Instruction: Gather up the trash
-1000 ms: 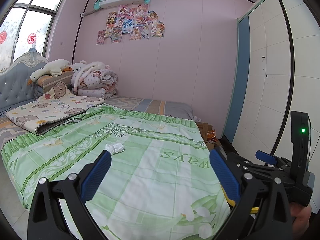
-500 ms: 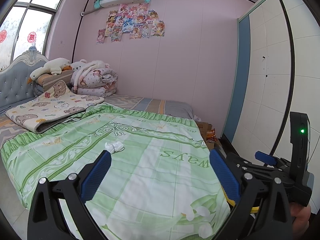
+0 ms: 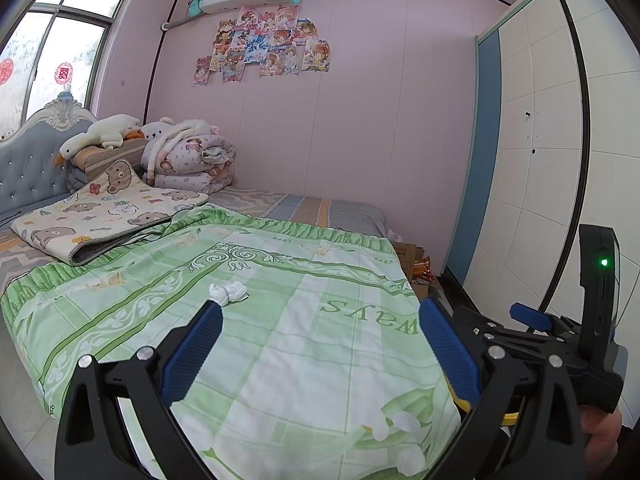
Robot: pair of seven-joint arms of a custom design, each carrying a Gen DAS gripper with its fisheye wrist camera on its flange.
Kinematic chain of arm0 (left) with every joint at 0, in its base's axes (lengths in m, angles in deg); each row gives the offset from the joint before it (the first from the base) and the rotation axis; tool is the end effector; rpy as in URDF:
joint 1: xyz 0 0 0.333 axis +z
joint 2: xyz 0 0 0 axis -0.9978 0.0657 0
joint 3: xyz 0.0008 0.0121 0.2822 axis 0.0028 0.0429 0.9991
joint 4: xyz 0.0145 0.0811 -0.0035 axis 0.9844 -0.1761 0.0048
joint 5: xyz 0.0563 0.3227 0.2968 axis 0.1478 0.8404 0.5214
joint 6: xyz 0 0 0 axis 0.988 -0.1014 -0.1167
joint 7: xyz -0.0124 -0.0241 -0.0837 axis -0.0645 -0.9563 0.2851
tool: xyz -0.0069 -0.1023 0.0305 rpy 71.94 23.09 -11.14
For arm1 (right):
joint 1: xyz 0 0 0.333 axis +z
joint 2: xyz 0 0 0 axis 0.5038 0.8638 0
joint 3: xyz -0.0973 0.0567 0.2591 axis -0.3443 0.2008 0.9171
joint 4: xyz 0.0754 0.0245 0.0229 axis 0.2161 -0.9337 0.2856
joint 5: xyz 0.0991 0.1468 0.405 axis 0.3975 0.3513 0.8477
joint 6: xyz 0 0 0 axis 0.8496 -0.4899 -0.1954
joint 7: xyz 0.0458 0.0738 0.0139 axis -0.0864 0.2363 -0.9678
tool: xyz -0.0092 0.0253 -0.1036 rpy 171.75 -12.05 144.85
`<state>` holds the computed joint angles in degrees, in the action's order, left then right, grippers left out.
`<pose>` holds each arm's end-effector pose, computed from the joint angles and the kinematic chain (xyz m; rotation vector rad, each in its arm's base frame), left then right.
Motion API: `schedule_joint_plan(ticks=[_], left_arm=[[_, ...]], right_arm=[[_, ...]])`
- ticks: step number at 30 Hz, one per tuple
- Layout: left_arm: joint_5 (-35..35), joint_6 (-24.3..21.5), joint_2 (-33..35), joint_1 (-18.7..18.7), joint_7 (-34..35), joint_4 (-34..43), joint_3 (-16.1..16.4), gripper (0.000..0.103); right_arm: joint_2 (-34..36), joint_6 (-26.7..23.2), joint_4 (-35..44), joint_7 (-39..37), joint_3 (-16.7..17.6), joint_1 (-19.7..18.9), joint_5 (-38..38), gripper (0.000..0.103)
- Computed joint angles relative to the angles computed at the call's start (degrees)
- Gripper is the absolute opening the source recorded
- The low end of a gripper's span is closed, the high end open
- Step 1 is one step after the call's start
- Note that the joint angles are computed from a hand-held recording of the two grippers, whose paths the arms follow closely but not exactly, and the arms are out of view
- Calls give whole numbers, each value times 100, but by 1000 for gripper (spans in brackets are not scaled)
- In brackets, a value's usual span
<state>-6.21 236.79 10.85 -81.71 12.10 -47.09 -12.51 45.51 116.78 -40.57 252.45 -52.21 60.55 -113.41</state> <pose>0.6796 -0.1568 0.5273 -1.3869 1.5915 -1.2964 0.6714 0.3461 0.4927 -1.4364 1.6169 -0.8800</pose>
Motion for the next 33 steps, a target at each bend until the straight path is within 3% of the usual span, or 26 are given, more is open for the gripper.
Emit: schedule_joint_plan(ticks=[12, 14, 20, 24, 28, 33], left_arm=[[-2, -13, 7, -79, -13, 17, 79, 95], [-25, -5, -7, -292, -43, 7, 308, 95], [-10, 81, -5, -562, -60, -37, 592, 95], [40, 89, 28, -515, -65, -26, 532, 95], [110, 35, 31, -166, -65, -18, 168, 95], [107, 24, 22, -118, -47, -24, 118, 95]], right_arm=[[30, 4, 12, -29, -16, 13, 57, 95], [34, -3, 22, -41, -15, 11, 70, 95], [39, -16, 34, -48, -15, 12, 76, 95], [44, -2, 26, -46, -16, 19, 89, 95], [50, -4, 43, -70, -16, 13, 114, 95], [55, -34, 37, -14, -22, 39, 91, 95]])
